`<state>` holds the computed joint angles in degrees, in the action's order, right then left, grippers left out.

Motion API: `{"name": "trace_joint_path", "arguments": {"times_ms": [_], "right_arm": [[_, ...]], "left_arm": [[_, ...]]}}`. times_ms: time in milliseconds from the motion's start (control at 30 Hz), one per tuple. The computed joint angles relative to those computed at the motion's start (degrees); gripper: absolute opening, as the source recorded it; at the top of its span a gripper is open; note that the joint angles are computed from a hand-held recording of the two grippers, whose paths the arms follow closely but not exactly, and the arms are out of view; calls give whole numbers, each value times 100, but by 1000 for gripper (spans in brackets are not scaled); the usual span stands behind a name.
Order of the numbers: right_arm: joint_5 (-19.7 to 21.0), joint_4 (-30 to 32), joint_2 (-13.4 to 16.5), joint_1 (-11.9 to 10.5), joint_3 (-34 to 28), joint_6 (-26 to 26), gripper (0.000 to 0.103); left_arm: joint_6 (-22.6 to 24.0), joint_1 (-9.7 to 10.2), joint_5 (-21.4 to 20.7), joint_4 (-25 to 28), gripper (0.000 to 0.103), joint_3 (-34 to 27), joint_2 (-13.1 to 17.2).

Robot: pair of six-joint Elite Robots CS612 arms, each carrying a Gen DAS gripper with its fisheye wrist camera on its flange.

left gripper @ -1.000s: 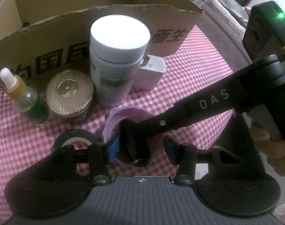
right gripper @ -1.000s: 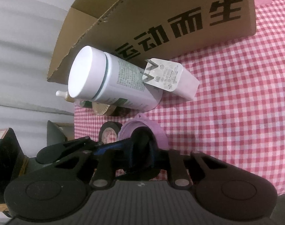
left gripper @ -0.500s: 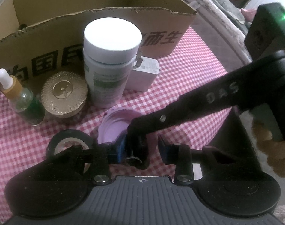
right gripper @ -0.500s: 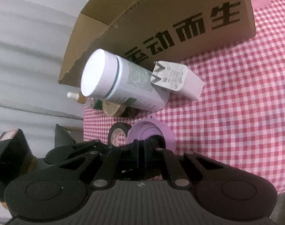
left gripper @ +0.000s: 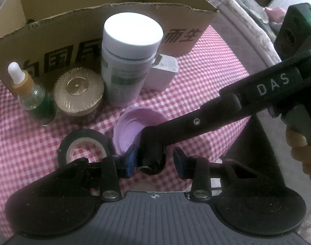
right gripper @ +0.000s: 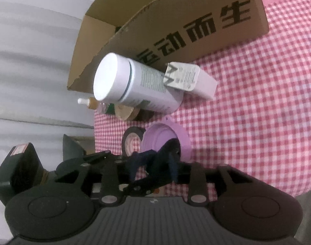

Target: Organize rigid objects

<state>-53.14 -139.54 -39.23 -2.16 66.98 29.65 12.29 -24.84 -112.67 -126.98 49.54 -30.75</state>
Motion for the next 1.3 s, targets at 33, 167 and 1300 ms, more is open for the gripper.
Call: {"name": "trace_joint_path", "arguments": {"times_ms": [33, 167, 1300], "right_arm": [[108, 35, 14, -6, -17, 31, 41], [166, 172, 64, -4, -84, 106, 41], [3, -490, -4, -80, 123, 419, 46]], "left_arm": [[-8, 6, -22, 26, 38, -14, 6], [-69, 19, -111, 155, 38, -118, 57], [-544, 115, -465, 116, 20, -137, 54]]}}
